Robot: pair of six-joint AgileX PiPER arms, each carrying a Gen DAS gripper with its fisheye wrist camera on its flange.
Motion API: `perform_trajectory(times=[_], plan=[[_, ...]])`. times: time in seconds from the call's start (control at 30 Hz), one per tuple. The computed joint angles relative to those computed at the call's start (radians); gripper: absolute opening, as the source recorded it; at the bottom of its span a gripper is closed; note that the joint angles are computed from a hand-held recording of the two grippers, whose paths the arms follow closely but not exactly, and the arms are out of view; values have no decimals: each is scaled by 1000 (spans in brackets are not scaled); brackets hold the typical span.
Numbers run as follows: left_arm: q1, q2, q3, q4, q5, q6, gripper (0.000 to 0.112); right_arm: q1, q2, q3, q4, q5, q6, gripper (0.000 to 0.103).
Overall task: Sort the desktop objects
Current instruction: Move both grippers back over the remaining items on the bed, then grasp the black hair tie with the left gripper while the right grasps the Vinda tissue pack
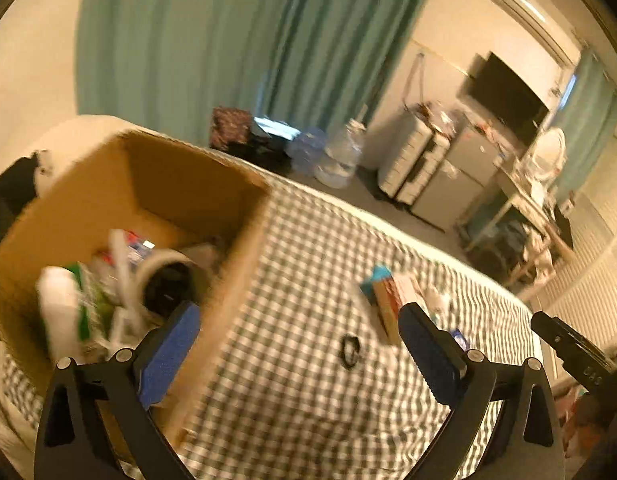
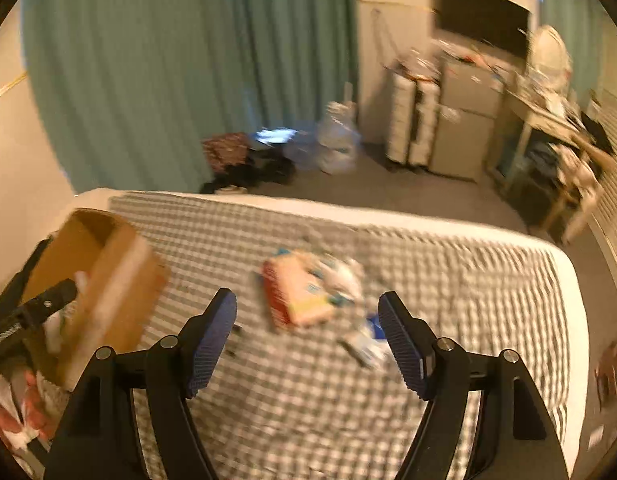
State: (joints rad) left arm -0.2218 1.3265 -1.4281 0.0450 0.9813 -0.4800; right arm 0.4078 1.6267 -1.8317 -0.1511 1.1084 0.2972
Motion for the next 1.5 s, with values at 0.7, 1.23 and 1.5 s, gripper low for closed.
perform_trajectory(times=[0.7,1.23,1.5], plan=[[-268,313,37,276,-63,-283,102,-230,67,310,203,-220,23,83],[-253,476,17,238,-125,-235,101,-213,239,232,177,-257,95,84],[-222,458,22,109,-171,-94,57,-205,286,214,140,-245,106,83]])
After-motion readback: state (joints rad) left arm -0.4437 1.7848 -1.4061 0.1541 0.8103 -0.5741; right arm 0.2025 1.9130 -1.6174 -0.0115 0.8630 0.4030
